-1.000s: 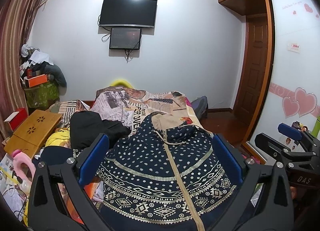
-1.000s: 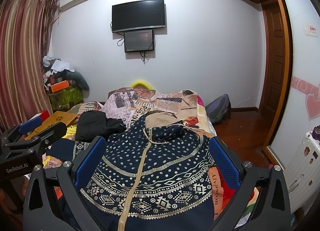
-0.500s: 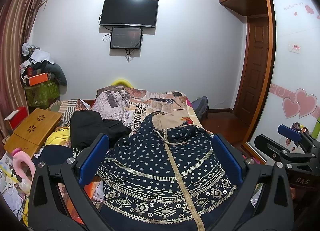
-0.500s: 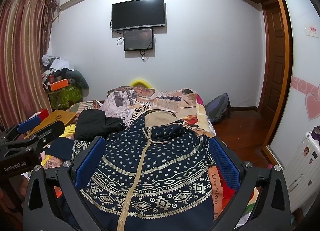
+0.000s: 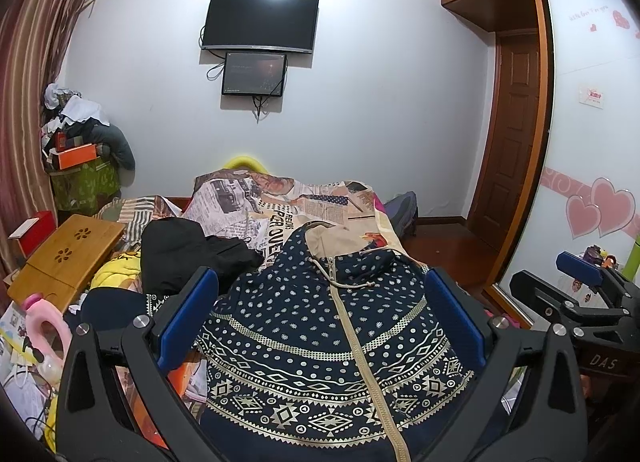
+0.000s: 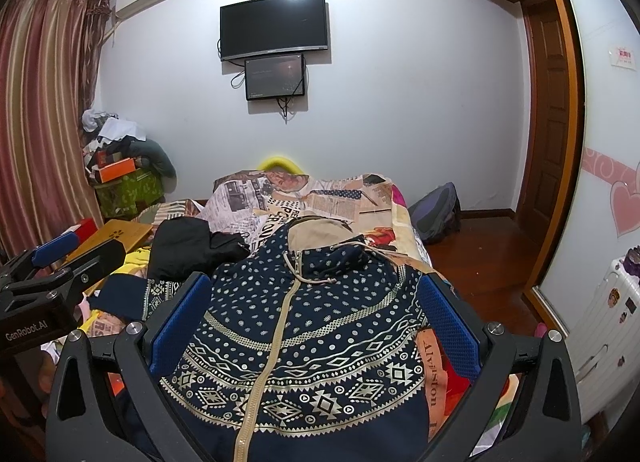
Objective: Fold large clothes
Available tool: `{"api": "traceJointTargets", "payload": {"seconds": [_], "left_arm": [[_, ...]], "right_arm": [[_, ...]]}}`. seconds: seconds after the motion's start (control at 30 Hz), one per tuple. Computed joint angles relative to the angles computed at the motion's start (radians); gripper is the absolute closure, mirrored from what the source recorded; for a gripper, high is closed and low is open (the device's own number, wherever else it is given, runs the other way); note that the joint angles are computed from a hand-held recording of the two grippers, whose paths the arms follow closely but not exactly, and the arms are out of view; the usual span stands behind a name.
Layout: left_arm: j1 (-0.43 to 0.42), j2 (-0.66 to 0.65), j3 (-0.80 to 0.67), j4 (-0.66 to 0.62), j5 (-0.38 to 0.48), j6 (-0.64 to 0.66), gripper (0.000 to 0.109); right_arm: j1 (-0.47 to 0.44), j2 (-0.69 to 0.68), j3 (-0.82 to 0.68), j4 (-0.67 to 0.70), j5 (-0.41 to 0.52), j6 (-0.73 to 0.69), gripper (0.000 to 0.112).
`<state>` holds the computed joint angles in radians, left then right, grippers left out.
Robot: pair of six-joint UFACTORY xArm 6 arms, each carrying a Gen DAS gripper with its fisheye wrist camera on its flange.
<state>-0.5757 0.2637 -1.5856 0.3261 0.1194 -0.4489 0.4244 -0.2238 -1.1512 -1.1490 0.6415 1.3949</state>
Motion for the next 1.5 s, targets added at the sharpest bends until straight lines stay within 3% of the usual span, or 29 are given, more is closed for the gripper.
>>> {"api": "traceJointTargets", "payload": {"seconds": [0.57, 0.87, 1.07, 1.37, 1.5], "left_arm": [[0.007, 0.013, -0.008, -0.032, 0.004, 0.024, 0.006], [0.088, 0.053, -0.075, 0.146, 0.020, -0.137, 0.006], [0.179, 0.127, -0.185, 0.293, 0.102, -0.304, 0.006], [0.287, 0.330, -0.413, 0.192, 0.336, -0.257, 0.006], [0.330, 0.465, -0.565, 0.055, 0.458, -0.180, 0.006]], "right_arm": [[-0.004, 0.005, -0.002, 0.008, -0.001, -0.006, 0.010], [-0.011, 0.051, -0.046, 0.036, 0.021, -0.040, 0.010], [-0.033, 0.097, -0.085, 0.080, 0.022, -0.078, 0.010], [-0.073, 0.215, -0.180, 0.158, 0.043, -0.183, 0.010], [-0.101, 0.281, -0.237, 0.237, 0.046, -0.257, 0.010]]}}
